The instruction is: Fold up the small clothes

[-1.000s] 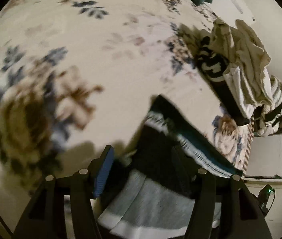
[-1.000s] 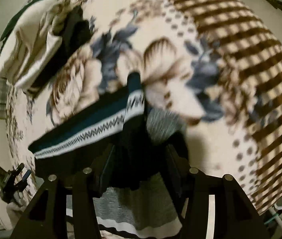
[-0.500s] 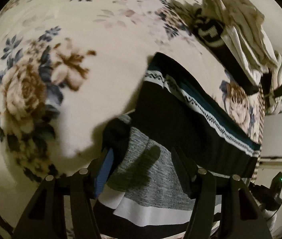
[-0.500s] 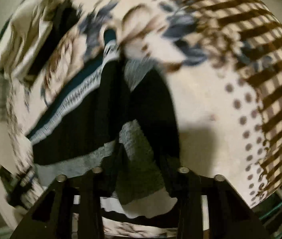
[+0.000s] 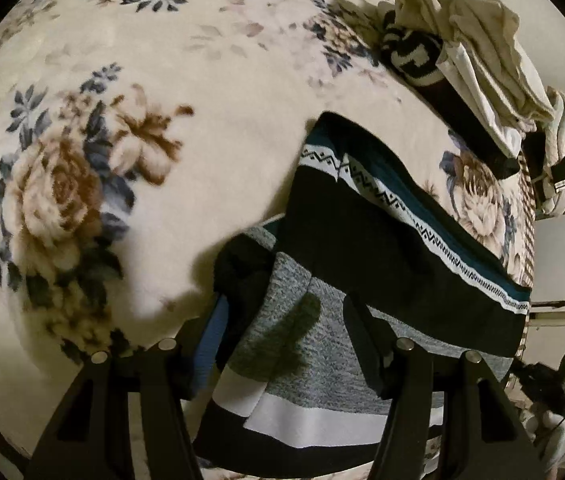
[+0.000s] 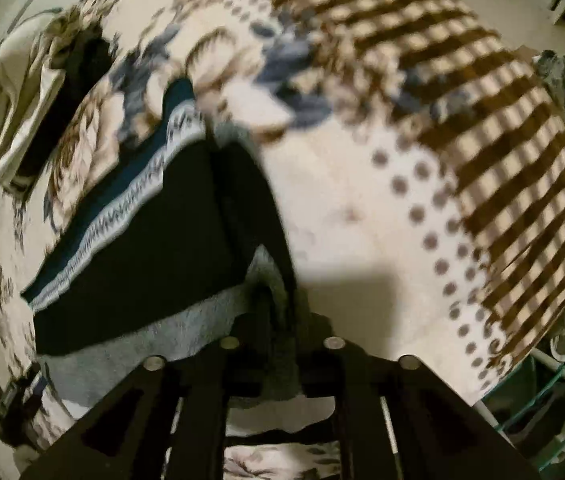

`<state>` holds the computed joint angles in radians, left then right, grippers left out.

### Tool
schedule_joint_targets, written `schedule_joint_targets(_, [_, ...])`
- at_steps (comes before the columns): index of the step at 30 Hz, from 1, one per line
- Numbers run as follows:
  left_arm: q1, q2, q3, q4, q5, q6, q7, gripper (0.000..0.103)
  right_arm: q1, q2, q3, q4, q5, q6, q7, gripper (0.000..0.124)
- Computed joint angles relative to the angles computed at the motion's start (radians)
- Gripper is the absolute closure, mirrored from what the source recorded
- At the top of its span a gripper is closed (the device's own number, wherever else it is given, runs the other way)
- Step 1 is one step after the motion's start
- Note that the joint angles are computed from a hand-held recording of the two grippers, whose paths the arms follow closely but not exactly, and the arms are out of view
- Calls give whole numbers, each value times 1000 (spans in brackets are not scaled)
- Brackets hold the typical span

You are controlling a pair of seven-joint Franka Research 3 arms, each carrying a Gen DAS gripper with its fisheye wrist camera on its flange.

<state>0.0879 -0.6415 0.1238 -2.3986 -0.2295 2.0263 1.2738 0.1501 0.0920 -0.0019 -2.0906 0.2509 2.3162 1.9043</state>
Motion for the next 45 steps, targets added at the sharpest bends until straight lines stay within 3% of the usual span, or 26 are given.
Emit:
schedule_joint_targets(2, [5, 0, 3, -2, 0, 8, -2, 46, -10, -8, -1, -2, 41, 51, -21, 75])
schedule_joint_targets(3, [5, 4, 6, -1, -4, 10, -2, 46, -12, -3, -4, 7, 57, 67, -27, 72])
schedule_joint_targets(7, [-9, 59, 19, 14, -34, 28, 28, 45, -19, 63, -5, 76, 111, 79, -75, 72])
schedule_joint_targets(13, [-32, 113, -23, 11, -42, 74, 111, 48, 6, 149, 6, 162, 81, 64, -59, 72])
schedule_joint_targets(15, [-65, 95, -5, -9, -101, 106, 174, 86, 11, 157, 7, 166, 77, 63, -61, 72])
schedule_joint_targets(17, [-90, 74, 36, -30, -213, 119, 210, 87, 12, 153, 8, 160, 78, 62, -68, 72])
schedule_joint_targets(20, [-143, 12, 176, -121, -586, 177, 286, 87, 8, 137, 6, 142, 85, 53, -72, 72])
schedule_joint_targets(21, [-133, -1, 192, -148, -657, 184, 292, 87, 4, 128, 5, 133, 98, 54, -78, 72])
schedule_joint_targets(25, [-27, 6, 170, -188, -620, 140, 253, 82, -18, 97, 3, 100, 154, 53, -117, 72])
schedule_joint_targets(27, [8, 12, 161, -190, -611, 120, 232, 63, -24, 87, -1, 89, 162, 55, -122, 71])
schedule_joint_targets(32, [29, 21, 109, -155, -533, 95, 234, 51, -37, 119, 10, 109, 221, 50, -203, 50])
schedule_joint_targets(36, [16, 56, 86, -124, -485, 89, 256, 48, -13, 209, 18, 192, 160, 13, -239, 50])
schedule_joint_targets(37, [15, 65, 77, -113, -468, 87, 255, 48, -11, 226, 24, 206, 160, 9, -258, 60])
schedule_joint_targets(38, [16, 68, 74, -110, -458, 86, 257, 48, -9, 234, 36, 210, 164, 31, -287, 95])
schedule_joint_targets(39, [13, 73, 71, -103, -449, 84, 262, 48, -11, 238, 47, 218, 173, 29, -320, 104])
schedule_joint_targets(40, [12, 73, 69, -100, -443, 82, 266, 48, -10, 238, 54, 229, 175, 18, -346, 104])
schedule_joint_targets(41, [10, 75, 66, -94, -434, 80, 272, 48, -17, 227, 62, 222, 238, 19, -418, 104])
schedule_joint_targets(44, [4, 73, 70, -92, -425, 67, 293, 48, -136, 215, 122, 232, 636, -135, -604, 105])
schedule_joint_targets(45, [5, 71, 72, -94, -428, 67, 295, 48, -157, 223, 115, 235, 731, -196, -636, 104])
